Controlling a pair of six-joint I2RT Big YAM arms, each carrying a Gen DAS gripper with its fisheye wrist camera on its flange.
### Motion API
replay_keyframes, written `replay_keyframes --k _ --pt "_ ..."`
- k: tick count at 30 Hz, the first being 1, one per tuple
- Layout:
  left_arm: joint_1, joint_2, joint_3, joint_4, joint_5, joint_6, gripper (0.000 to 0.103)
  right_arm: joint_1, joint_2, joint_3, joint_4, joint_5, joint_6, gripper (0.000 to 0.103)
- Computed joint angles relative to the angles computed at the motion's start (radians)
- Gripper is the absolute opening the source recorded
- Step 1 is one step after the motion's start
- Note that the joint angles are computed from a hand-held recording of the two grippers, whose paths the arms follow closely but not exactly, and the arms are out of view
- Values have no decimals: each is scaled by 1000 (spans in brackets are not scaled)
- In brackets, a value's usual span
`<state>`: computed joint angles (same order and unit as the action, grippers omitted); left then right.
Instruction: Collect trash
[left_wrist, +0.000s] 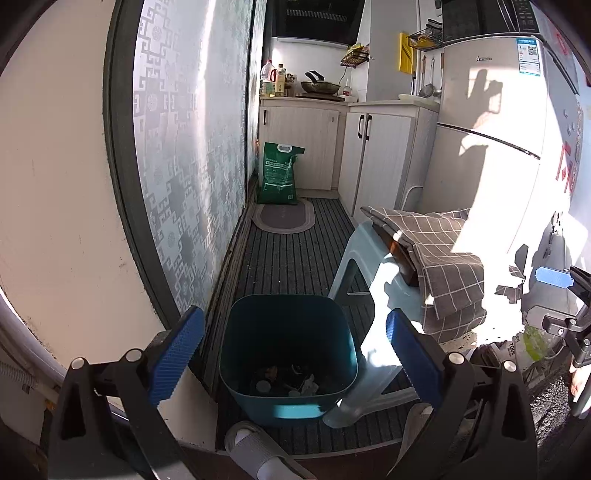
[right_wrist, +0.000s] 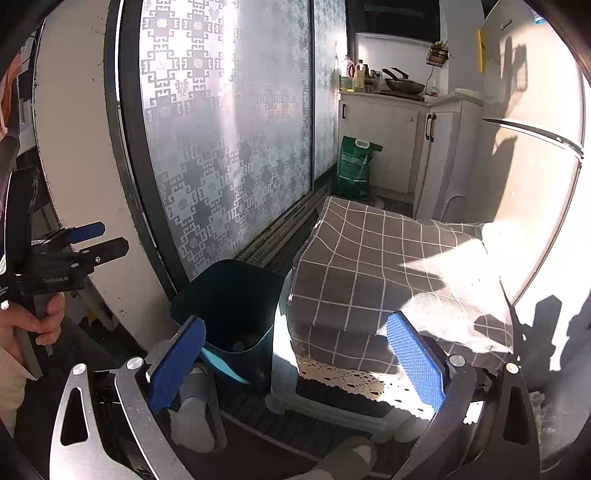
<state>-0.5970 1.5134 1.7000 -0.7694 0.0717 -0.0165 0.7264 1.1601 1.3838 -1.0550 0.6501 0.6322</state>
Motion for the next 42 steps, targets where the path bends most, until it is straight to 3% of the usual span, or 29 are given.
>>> replay_keyframes --k 17,42 --pt "-11 15 15 -54 16 -2 100 -7 15 9 -19 -16 -1 100" --pt "-6 15 15 -55 18 -8 100 -8 16 4 -18 -17 1 100"
